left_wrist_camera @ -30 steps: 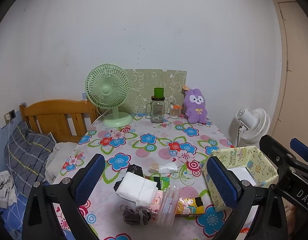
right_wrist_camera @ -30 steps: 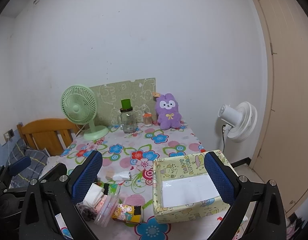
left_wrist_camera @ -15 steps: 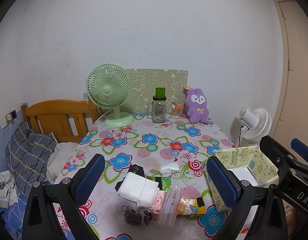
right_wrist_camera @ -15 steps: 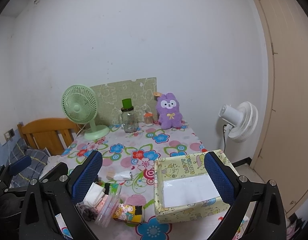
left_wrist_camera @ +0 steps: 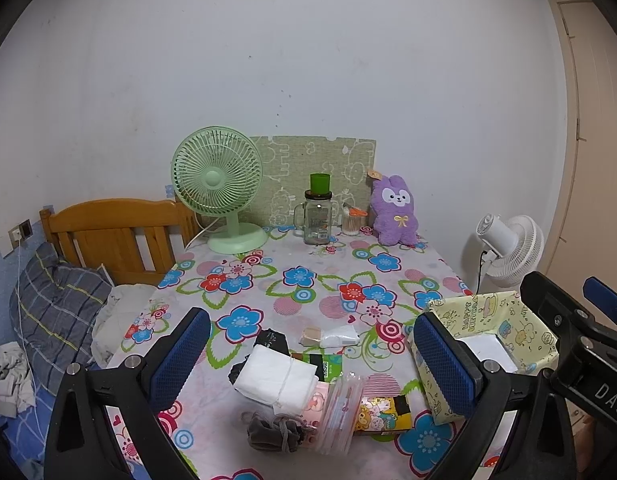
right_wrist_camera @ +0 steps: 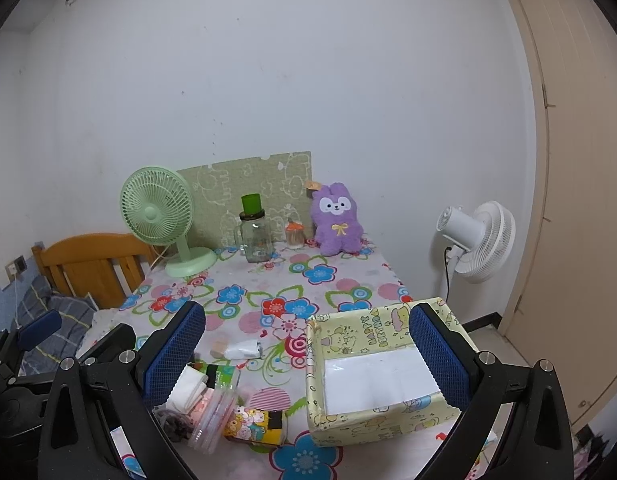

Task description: Organize soft objects

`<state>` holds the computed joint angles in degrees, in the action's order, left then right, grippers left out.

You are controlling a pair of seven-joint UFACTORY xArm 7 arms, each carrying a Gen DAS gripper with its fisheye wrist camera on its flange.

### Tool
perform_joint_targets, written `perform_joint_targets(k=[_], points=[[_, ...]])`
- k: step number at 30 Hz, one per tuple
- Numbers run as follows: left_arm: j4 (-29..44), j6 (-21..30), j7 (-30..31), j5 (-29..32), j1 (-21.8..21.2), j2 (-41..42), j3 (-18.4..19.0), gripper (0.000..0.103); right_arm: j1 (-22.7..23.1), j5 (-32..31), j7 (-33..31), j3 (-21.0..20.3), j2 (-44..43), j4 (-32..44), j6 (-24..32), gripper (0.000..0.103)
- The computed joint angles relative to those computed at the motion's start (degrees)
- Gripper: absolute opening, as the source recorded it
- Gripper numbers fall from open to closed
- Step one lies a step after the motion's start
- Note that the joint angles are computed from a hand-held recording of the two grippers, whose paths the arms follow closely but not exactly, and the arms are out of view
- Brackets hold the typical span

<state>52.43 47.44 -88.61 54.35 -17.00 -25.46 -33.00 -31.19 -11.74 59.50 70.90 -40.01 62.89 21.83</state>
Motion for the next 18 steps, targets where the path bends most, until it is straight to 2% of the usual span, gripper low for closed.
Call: perform_joint_targets(k=[18], points=[[0.35, -0.28, -1.41, 1.3, -0.46, 1.41, 0.19, 0.101, -0.78, 0.8, -0.43, 0.7, 0.18, 0.35, 0.12, 0.103]])
